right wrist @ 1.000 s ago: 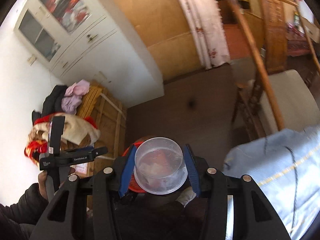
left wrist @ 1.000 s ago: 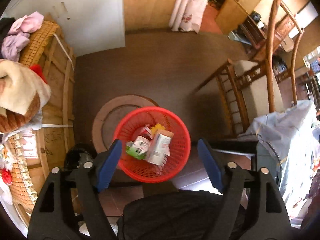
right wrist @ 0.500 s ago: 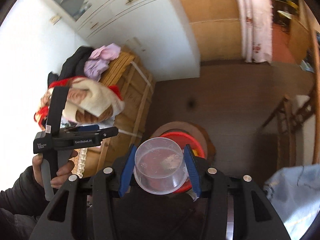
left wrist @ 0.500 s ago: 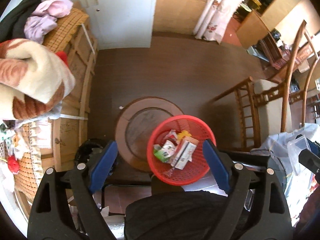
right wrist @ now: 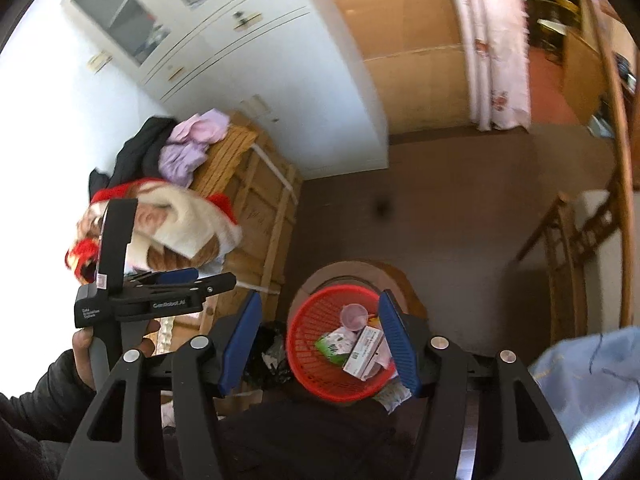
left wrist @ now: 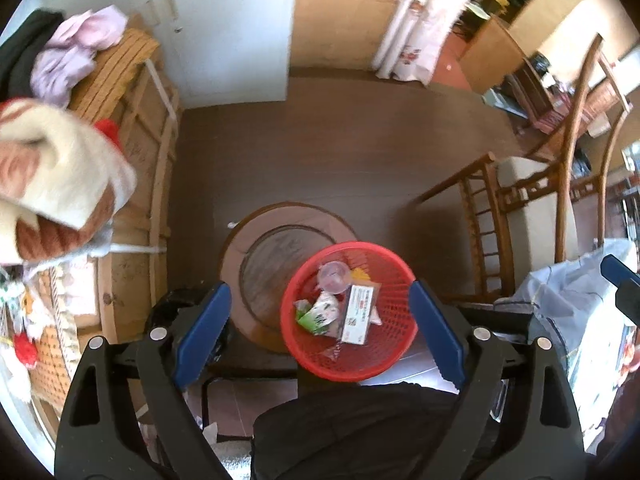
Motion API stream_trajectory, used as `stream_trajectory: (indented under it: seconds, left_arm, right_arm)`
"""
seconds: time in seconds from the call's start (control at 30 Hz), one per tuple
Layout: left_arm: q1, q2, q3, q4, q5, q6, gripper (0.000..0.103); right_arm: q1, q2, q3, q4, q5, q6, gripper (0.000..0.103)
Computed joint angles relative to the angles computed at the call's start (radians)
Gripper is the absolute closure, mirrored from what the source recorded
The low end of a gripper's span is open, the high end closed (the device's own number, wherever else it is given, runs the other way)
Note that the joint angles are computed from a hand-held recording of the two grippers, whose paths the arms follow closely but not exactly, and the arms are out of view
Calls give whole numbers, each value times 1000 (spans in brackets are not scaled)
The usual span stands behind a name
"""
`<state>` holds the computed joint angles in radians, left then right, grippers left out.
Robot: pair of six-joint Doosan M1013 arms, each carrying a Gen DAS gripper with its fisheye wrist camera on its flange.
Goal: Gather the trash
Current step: 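Swing both tools back over the table toward the remaining trash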
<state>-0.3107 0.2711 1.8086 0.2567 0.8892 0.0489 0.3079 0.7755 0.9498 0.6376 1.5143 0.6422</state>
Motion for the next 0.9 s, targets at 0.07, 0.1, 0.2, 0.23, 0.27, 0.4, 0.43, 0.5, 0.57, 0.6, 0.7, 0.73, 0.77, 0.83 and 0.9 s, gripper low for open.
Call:
stream_trajectory:
  seconds: [0.07, 0.1, 0.2, 0.23, 0.27, 0.4, 0.43, 0.5, 0.57, 0.6, 0.7, 0.73, 0.77, 0.83, 0.9]
  left_arm:
    - [3, 21, -30, -1, -5, 51, 16]
    - [3, 29, -43, -2, -6, 72, 16]
    - [3, 61, -94, -3, -7, 154, 16]
    - [2, 69, -106, -2, -7, 173, 15]
    - [2, 81, -127, -3, -6, 204, 15]
    - [-6, 132, -207, 3, 20, 304, 15]
    - [-7, 143, -224, 2, 22, 326, 15]
    - [-10, 168, -264, -6, 28, 382, 15]
    - [-13, 186, -293, -14, 28, 425, 15]
    - [-17, 200, -316, -17, 29, 453, 15]
    - [-28, 236, -375, -27, 37, 520, 12]
    - [-31, 245, -390, -29, 37, 537, 12]
    - [-34, 256, -407, -32, 37, 557, 11]
    - [-45, 286, -457, -33, 53, 607, 11]
    - [-55, 309, -497, -39, 61, 652, 11]
  right_arm:
    - [-13, -1, 1, 3, -17, 14, 43]
    - [-20, -2, 2, 5, -27, 21, 43]
    - [-45, -7, 9, 15, -63, 52, 42]
    - [-52, -8, 10, 17, -72, 59, 42]
    - [-60, -10, 12, 19, -83, 67, 42]
    - [-88, -21, 27, 27, -139, 98, 39]
    - [-98, -26, 34, 31, -161, 111, 37]
    - [-115, -30, 43, 37, -186, 133, 36]
    - [-133, -34, 49, 37, -210, 161, 36]
    - [-141, -35, 53, 36, -223, 172, 35]
    - [-166, -42, 67, 32, -262, 214, 30]
    - [-176, -47, 76, 34, -280, 227, 30]
    - [-186, -52, 85, 35, -299, 239, 28]
    - [-202, -57, 93, 31, -328, 264, 25]
    - [-221, -69, 114, 32, -365, 282, 23]
